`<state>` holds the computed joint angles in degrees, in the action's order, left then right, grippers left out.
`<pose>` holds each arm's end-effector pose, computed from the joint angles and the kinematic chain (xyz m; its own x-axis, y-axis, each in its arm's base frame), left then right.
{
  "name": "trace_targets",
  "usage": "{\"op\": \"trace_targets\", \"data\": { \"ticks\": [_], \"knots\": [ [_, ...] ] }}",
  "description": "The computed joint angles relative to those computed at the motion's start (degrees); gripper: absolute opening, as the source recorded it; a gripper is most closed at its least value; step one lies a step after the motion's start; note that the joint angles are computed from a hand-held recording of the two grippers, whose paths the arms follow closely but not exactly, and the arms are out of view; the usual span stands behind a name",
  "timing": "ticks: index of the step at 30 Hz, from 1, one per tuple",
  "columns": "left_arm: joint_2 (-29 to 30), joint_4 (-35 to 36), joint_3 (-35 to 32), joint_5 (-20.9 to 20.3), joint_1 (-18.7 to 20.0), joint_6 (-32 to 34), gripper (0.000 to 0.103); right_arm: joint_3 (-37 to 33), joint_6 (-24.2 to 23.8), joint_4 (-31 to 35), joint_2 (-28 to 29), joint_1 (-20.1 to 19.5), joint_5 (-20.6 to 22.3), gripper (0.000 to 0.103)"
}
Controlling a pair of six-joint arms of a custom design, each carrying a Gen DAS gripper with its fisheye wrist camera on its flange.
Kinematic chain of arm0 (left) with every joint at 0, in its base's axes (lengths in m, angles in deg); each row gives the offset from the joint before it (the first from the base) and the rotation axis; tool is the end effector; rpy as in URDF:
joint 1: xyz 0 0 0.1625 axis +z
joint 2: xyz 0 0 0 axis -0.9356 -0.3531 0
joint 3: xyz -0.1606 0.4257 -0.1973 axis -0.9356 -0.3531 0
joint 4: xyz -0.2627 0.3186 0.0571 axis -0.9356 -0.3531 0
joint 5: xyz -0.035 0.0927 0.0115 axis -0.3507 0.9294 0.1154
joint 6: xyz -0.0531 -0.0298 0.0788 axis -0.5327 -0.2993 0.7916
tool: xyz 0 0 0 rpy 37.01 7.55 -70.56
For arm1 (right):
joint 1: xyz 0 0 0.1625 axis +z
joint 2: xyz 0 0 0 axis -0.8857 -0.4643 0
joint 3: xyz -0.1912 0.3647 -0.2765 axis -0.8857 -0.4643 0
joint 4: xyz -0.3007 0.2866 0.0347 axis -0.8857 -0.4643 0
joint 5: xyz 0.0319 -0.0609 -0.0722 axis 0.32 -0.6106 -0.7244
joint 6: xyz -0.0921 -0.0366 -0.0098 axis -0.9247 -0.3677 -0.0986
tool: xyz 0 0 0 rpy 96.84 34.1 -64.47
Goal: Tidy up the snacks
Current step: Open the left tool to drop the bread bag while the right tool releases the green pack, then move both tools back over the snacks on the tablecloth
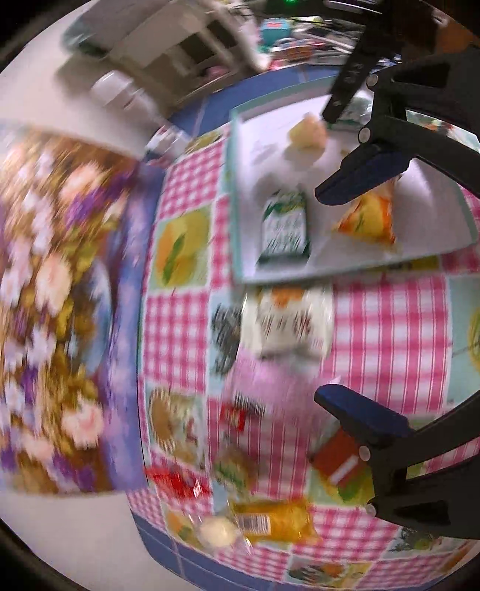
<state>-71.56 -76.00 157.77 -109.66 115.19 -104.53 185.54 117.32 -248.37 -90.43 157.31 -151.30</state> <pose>-0.2192 -0.4955 0.0560 -0.7466 0.3855 -0.5422 0.5083 0.8564 -0.0911 0.0870 -0.3808 0.1586 -0.5304 0.7659 0.3634 0.3347 0.5831 -0.7402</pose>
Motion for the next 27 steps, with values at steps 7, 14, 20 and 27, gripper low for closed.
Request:
{"op": "trace_targets", "data": {
  "ticks": [7,14,20,27],
  "knots": [
    [-4.2,1.5,-0.8,6.0,3.5,-2.3,0.098,-2.2,-2.9,0.0,2.3,2.5,0.4,0.078],
    [-8.1,4.0,-1.3,11.5,7.4,-4.4,0.098,-4.6,-6.1,-0.3,4.9,4.5,1.7,0.099],
    [-10.8,5.1,-1.3,14.2,9.7,-5.6,0.098,-6.4,-9.3,-1.5,7.2,6.3,2.0,0.103],
    [-13.6,5.2,-1.1,16.3,11.5,-7.2,0.098,-9.2,-17.5,-9.8,11.6,8.8,4.4,0.103]
  ]
}}
